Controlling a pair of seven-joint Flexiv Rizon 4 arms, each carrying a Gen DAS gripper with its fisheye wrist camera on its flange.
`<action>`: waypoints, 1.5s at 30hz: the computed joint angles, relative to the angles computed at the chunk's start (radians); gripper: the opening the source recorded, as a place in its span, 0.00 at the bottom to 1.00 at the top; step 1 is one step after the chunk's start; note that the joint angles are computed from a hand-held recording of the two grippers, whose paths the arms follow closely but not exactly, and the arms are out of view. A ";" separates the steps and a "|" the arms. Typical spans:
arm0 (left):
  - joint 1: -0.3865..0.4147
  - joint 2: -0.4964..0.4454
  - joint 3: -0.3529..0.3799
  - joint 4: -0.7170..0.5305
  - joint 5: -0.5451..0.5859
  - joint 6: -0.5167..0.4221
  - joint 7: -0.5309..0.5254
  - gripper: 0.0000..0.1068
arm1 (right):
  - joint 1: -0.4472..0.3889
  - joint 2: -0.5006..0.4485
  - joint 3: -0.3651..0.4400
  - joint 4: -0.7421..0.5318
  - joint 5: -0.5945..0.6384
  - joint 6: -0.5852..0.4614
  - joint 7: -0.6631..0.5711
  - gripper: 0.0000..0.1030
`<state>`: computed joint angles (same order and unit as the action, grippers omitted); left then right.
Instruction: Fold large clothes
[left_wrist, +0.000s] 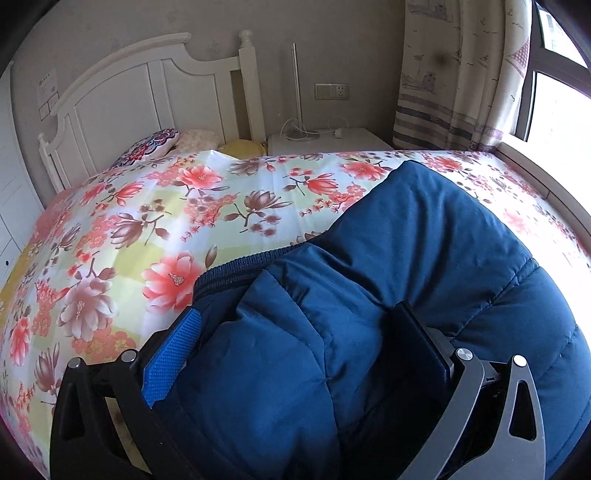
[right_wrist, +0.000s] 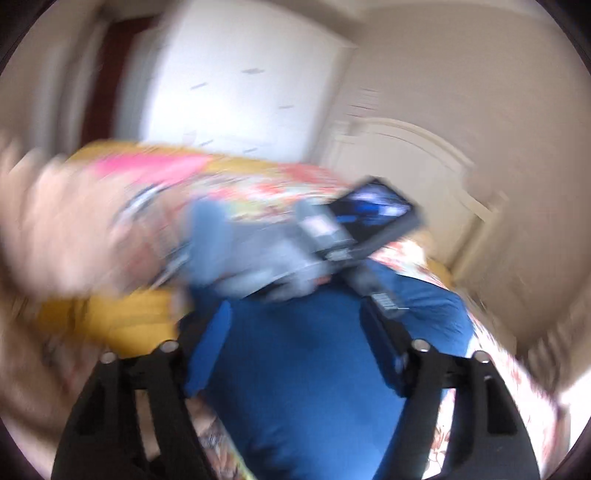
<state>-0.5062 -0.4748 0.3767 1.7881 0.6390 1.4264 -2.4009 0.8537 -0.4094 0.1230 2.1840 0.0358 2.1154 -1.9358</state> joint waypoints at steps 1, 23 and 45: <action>-0.016 0.000 0.014 -0.004 0.010 -0.010 -0.016 0.92 | 0.019 -0.002 -0.014 -0.035 0.026 -0.055 0.002 0.48; 0.126 0.108 -0.167 0.057 0.142 -0.212 -0.186 0.92 | -0.472 -0.060 0.288 -0.067 -0.537 -0.236 0.217 0.44; 0.132 0.146 -0.229 0.040 0.392 -0.332 -0.478 0.92 | -0.297 -0.404 0.057 -0.853 -0.396 -0.873 0.373 0.37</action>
